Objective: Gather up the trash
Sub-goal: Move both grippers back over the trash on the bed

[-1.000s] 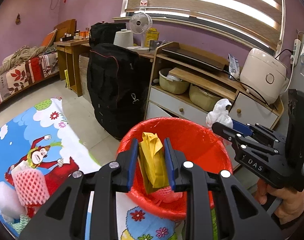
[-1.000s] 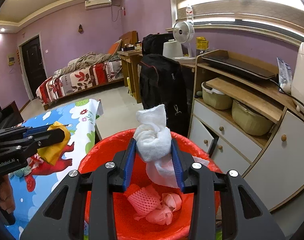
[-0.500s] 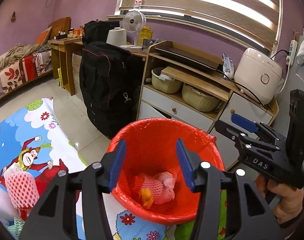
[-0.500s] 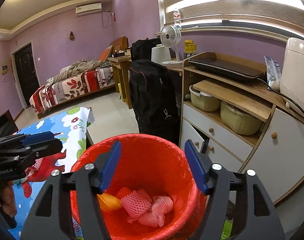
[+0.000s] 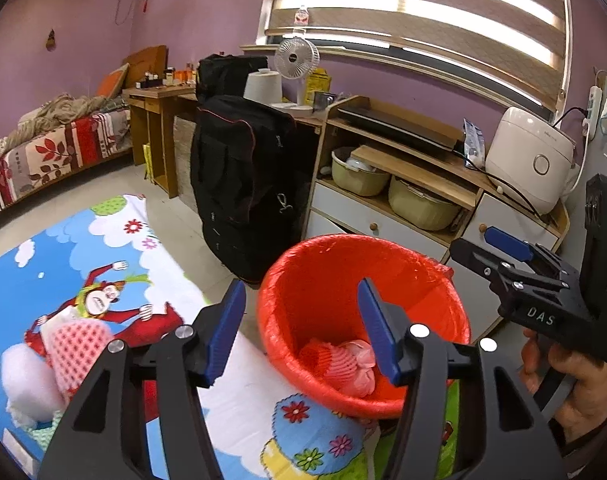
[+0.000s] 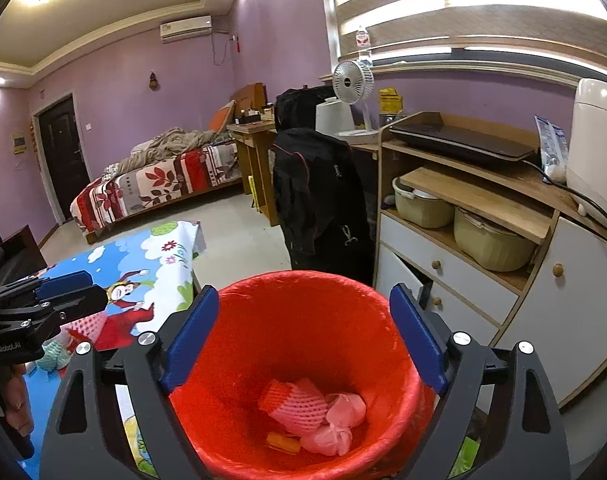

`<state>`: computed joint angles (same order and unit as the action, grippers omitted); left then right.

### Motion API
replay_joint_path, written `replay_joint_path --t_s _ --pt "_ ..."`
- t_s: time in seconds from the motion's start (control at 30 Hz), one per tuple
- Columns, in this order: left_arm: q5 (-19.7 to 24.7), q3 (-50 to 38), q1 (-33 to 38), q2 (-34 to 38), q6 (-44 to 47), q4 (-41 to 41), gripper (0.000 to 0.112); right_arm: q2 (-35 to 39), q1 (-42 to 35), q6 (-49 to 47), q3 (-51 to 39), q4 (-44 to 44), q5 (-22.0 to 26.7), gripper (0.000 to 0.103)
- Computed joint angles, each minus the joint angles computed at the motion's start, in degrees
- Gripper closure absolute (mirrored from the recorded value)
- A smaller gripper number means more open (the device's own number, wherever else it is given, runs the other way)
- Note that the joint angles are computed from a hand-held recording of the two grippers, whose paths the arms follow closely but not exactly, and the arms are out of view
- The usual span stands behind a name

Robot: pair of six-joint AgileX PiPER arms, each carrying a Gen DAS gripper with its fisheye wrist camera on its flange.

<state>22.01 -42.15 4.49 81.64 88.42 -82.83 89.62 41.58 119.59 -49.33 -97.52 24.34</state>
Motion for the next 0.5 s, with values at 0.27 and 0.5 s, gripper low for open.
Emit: replay_joint_path --t_s 0.27,0.5 --pt "2.23 4.91 5.88 -5.16 3.51 -1.55 0.055 1.21 4.08 -0.85 -1.92 1.39 0.89 0.019" --pt "5.57 7.99 12.88 -8.50 6.53 -2.28 0.055 2.19 6.88 -2.97 -4.06 3.35 1.27 0.019"
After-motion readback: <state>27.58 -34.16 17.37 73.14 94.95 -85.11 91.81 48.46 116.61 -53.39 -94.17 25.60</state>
